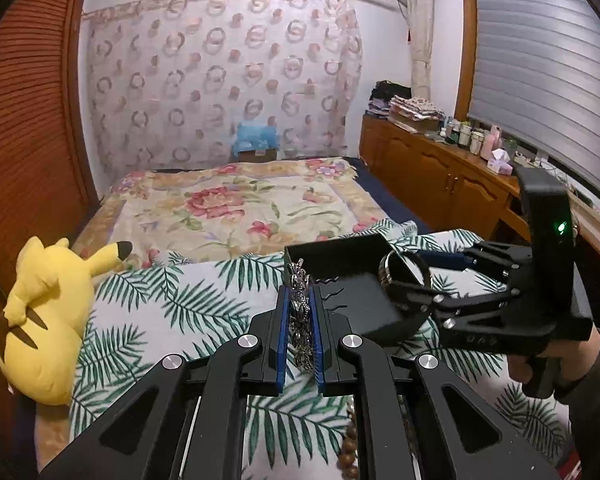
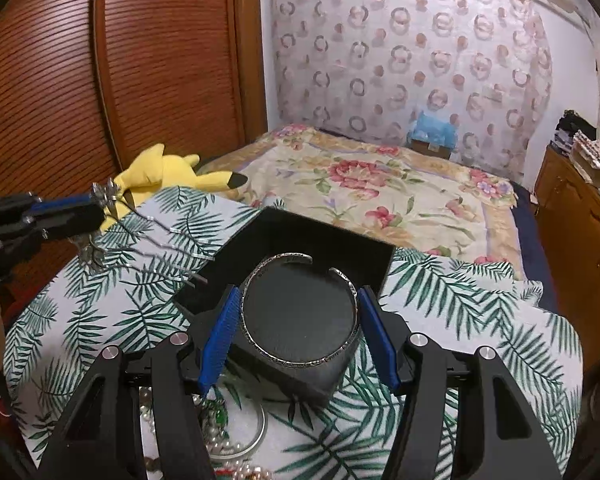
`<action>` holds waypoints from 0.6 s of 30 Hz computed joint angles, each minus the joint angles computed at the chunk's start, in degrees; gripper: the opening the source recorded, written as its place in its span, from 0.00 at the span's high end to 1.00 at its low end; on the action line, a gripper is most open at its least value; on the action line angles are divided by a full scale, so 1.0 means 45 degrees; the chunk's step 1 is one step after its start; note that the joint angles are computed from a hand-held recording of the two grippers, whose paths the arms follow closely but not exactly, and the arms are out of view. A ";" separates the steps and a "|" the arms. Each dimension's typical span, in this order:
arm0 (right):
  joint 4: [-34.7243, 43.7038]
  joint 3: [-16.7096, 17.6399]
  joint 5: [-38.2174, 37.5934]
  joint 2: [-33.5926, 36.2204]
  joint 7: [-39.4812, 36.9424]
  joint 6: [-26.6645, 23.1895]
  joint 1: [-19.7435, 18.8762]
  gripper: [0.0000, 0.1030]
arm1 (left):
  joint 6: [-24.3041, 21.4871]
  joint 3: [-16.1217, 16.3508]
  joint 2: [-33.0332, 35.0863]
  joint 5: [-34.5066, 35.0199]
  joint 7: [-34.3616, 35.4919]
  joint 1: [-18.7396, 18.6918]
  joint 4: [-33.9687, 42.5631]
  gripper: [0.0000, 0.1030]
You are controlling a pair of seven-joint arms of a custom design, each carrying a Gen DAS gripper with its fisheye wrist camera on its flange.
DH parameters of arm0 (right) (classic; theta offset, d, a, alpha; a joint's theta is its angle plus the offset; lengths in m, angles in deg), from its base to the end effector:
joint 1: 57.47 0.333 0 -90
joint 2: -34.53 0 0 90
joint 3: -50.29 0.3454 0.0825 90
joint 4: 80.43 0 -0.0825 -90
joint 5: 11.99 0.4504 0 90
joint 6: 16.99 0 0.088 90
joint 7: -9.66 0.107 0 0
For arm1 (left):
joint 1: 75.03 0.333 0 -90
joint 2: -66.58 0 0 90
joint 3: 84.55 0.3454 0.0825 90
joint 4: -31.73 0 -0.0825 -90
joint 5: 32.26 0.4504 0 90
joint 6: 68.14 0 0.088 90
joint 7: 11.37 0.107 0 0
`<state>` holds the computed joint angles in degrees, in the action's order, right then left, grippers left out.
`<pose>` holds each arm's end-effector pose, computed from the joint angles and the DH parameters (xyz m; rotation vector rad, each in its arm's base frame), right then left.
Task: Organize jewelry
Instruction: 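Open the left tool over the box while the right tool drops the silver bangle inside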
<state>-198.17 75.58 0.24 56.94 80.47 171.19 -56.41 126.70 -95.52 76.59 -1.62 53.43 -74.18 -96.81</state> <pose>0.6427 0.2695 0.3405 -1.9737 1.2194 -0.5092 0.6081 -0.1633 0.3831 -1.4252 1.9417 -1.0516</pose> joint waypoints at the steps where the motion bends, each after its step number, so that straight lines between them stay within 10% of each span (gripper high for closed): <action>1: 0.0183 0.0333 -0.0041 0.0166 0.0110 -0.0289 -0.0324 0.39 | -0.0085 0.0278 0.0059 -0.0282 0.0280 -0.0338 0.0136 0.91; 7: 0.0348 0.2812 0.1002 0.0612 -0.0898 -0.0785 -0.2684 0.36 | -0.0543 -0.0776 0.0504 0.0001 0.0026 0.0589 0.0842 0.91; 18: -0.1190 0.4733 0.0556 0.0130 -0.0633 0.0180 -0.5222 0.33 | -0.1576 -0.2034 0.1915 -0.0332 0.0755 0.1026 0.2304 0.91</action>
<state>-203.53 96.88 2.74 57.53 77.62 172.00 -79.90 119.60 -104.68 85.21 -3.11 56.83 -69.56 -86.45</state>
